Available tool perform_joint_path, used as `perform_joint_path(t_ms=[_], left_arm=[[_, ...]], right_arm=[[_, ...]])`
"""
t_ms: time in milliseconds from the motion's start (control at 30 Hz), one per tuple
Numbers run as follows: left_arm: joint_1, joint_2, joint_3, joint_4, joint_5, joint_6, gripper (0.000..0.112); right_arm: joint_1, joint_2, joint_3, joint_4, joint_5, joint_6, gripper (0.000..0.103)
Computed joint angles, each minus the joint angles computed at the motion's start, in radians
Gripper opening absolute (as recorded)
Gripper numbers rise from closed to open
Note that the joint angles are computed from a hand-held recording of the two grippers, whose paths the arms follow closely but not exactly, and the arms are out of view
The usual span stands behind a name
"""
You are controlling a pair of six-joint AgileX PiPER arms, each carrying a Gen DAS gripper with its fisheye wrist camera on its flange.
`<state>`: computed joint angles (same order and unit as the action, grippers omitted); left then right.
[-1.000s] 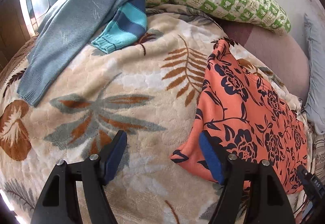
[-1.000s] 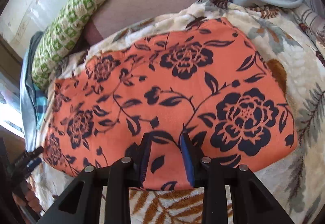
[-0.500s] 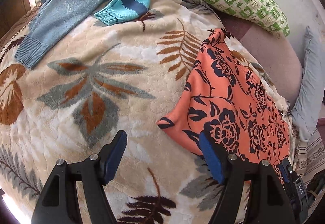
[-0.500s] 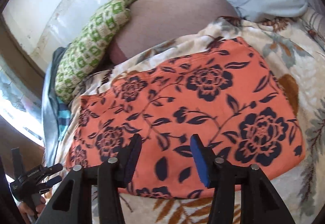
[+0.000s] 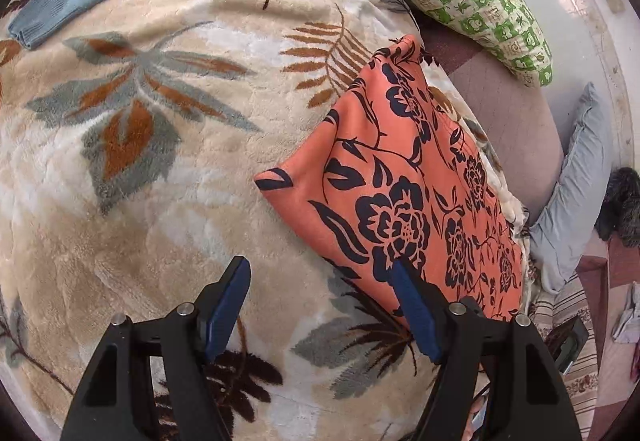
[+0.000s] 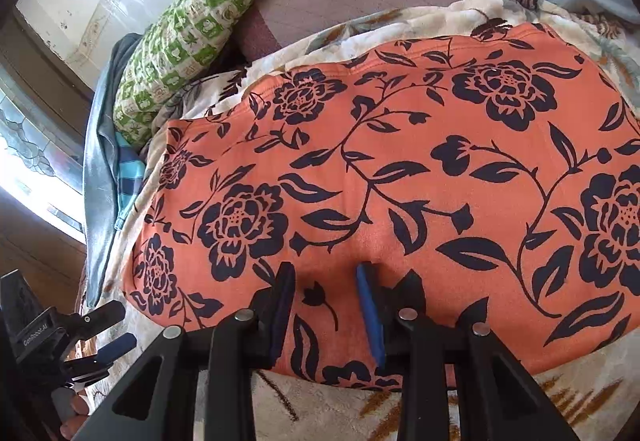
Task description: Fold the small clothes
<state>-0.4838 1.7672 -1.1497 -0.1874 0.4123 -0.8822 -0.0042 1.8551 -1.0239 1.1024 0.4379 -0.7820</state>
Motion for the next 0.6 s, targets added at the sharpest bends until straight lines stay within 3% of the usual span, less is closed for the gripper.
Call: perform_joint_path(t_ms=[200,300,367,400,433,600], left_arm=[[0.04,0.035,0.014,-0.336,-0.108,0.328,0.074],[0.053,0.07,0.004,-0.485,-0.118,0.458,0.073],[0.048,0.077,0.008,-0.541,-0.141,0.516,0.057],[0.046,0.084,-0.002,-0.528,-0.138,0.514,0.039],[0.045,0.091,-0.01,-0.517,-0.138,0.509,0.033],[0.049,0.095,0.012,-0.622,-0.179,0.585,0.03]], right_arm=[[0.011,0.001,-0.001,-0.022,-0.018,0.005,0.037],[0.017,0.006,-0.013,-0.042,-0.019,0.022,0.037],[0.008,0.01,-0.018,-0.035,-0.003,0.017,0.037],[0.005,0.014,-0.024,-0.034,0.003,0.014,0.037],[0.003,0.016,-0.026,-0.033,0.008,0.01,0.037],[0.004,0.02,-0.029,-0.028,0.01,0.002,0.037]])
